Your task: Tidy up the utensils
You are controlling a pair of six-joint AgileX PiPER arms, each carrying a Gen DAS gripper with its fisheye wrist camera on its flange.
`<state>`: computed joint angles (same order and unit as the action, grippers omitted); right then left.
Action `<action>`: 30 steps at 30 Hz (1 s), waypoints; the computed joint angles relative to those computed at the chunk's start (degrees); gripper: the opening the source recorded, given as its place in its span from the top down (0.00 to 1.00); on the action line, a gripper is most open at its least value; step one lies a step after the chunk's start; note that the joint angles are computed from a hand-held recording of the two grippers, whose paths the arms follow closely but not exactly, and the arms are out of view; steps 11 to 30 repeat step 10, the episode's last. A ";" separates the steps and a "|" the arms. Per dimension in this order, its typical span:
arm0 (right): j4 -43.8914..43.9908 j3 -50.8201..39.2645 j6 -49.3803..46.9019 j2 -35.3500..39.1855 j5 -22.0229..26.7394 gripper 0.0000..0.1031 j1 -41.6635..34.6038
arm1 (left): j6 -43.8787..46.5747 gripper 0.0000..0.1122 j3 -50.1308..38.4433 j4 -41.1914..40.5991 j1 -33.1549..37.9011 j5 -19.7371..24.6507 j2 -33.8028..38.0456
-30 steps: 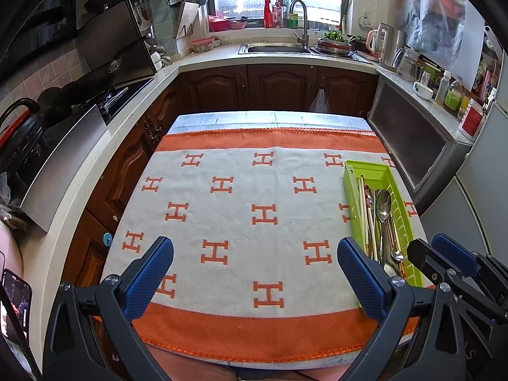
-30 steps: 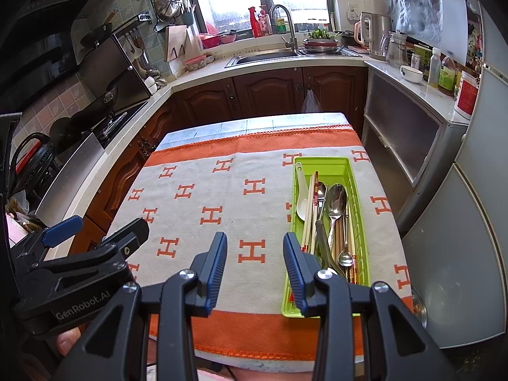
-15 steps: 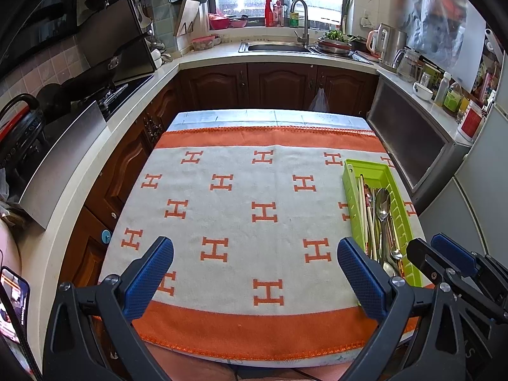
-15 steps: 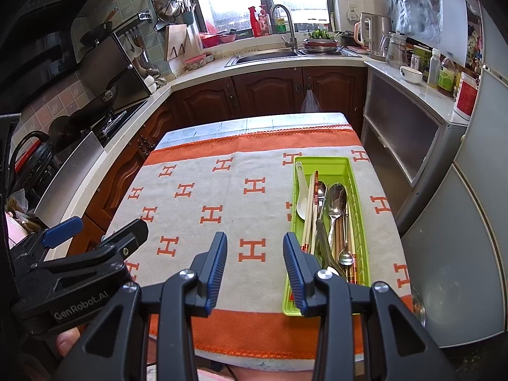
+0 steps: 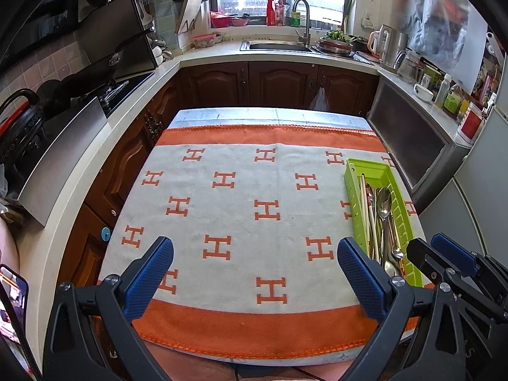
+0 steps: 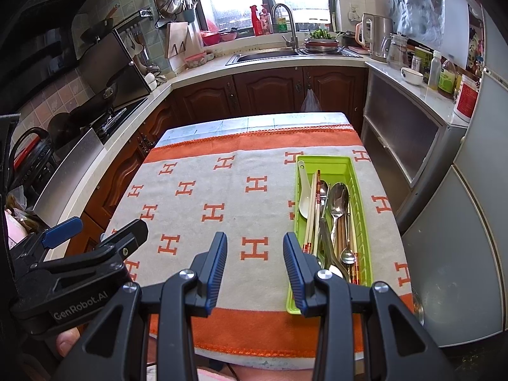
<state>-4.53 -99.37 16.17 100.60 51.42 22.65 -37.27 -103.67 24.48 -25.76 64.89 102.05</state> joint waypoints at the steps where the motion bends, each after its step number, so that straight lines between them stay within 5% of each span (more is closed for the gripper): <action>1: -0.04 -0.04 0.04 0.01 0.04 0.64 0.03 | -0.01 0.09 0.01 -0.09 -0.02 0.03 -0.01; 30: -0.56 0.01 0.67 -0.07 0.36 0.64 0.49 | -0.51 0.09 0.51 -0.42 -0.12 -0.04 -0.49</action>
